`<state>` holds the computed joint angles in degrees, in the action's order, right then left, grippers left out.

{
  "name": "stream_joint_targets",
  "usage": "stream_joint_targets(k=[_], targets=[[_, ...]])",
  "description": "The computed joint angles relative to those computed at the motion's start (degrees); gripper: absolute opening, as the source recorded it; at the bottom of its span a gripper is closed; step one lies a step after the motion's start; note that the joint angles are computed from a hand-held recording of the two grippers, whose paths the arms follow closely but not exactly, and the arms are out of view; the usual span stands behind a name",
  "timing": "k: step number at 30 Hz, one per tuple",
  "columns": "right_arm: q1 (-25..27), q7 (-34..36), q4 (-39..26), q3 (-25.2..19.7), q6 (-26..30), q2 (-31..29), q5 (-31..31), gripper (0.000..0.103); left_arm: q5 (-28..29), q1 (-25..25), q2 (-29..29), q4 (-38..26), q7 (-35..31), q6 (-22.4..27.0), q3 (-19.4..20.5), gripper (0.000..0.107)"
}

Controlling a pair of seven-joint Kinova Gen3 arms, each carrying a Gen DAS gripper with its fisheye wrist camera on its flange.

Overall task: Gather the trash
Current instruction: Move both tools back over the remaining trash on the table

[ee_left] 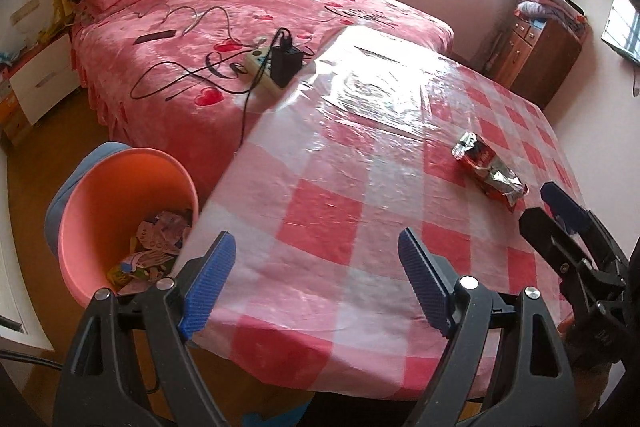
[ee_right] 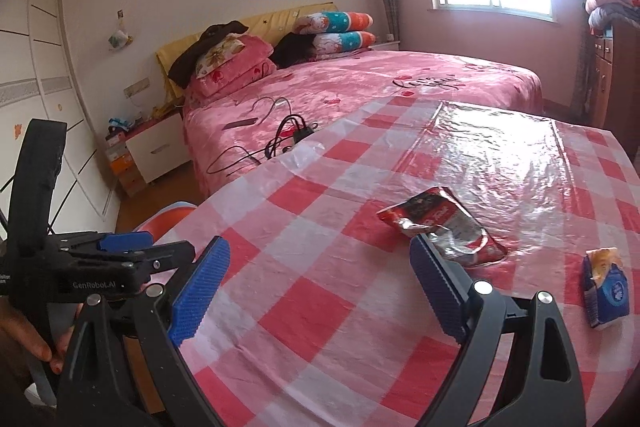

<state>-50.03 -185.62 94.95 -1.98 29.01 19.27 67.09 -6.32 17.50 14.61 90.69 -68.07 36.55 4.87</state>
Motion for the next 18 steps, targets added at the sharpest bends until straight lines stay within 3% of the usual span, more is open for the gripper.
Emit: stream_joint_targets(k=[18], targets=[[3.1, -9.4, 5.9, -1.9, 2.0, -3.7, 4.2, 0.094, -0.4, 3.8, 2.6, -4.4, 0.6, 2.8, 1.0, 0.084]])
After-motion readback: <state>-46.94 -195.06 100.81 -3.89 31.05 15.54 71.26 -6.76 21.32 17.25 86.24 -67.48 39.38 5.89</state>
